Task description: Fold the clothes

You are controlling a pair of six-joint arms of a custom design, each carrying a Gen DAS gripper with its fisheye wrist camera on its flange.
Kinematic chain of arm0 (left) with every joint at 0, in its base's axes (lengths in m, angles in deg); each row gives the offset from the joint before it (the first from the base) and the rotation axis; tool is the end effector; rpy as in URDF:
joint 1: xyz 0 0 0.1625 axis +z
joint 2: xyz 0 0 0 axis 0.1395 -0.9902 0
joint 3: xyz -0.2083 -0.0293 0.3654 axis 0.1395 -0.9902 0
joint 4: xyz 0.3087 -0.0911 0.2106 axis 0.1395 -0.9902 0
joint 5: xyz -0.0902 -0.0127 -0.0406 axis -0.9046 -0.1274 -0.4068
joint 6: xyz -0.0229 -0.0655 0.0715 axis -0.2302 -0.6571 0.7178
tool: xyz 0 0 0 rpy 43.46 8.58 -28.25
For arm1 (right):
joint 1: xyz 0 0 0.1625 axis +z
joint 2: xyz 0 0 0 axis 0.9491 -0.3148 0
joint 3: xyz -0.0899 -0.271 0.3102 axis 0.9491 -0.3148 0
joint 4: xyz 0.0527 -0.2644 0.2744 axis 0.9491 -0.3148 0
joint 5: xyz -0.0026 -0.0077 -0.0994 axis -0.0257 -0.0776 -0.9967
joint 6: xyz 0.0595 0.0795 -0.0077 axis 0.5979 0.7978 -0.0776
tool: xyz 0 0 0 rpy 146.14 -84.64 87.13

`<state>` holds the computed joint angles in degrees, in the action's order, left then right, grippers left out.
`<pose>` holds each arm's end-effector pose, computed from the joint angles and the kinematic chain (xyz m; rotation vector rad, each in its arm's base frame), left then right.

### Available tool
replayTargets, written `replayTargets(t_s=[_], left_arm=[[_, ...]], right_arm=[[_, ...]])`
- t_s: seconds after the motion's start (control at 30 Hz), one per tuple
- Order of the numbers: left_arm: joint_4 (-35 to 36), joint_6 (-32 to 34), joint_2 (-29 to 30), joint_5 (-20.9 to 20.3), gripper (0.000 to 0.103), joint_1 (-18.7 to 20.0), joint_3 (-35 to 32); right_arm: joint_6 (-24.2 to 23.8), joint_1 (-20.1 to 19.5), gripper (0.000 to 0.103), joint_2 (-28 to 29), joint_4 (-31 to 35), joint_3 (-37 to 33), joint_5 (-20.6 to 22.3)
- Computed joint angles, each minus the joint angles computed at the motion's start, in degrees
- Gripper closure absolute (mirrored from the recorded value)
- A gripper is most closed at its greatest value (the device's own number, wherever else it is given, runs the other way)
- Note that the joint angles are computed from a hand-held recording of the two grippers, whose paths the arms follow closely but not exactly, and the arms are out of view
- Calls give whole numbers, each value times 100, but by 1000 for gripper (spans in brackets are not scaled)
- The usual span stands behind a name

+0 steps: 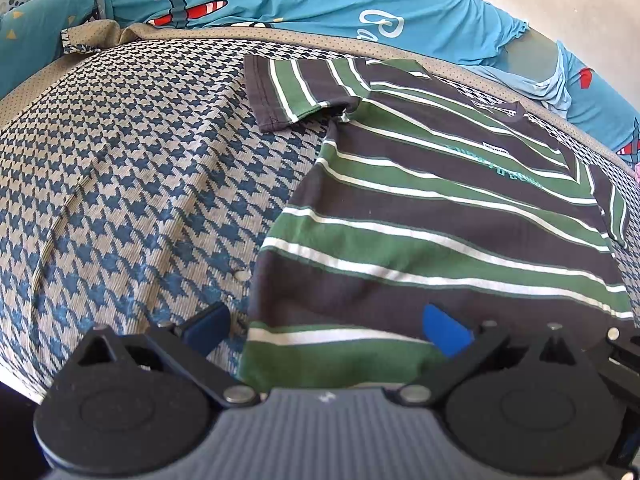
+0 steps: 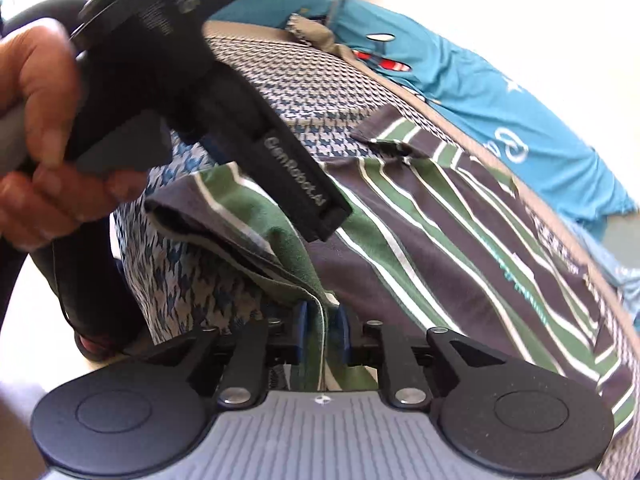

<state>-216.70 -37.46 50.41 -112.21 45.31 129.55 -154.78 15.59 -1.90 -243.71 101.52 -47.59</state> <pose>-0.3465 -0.7707 -0.0397 0.8623 2.5242 -0.4814 0.0541 -0.6359 0.2453 0.8381 -1.9335 0.6605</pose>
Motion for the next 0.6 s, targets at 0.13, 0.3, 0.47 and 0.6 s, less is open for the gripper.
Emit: replayTargets(t_s=[0.13,0.3,0.47,0.6], left_arm=[[14,10,6,10,0,-3,-11],[19,36,27,51,0,-12,-27],[17,64,36,67,0,-16,-32],[3,27,26,12,0,0,-40]], right_arm=[[-300,6,87,21,-47,12,18],[-644,8,87,7,-152,117,77],[-898,-16,87,87,-327,135,180],[-914,-31,95,76,-363,183,265]])
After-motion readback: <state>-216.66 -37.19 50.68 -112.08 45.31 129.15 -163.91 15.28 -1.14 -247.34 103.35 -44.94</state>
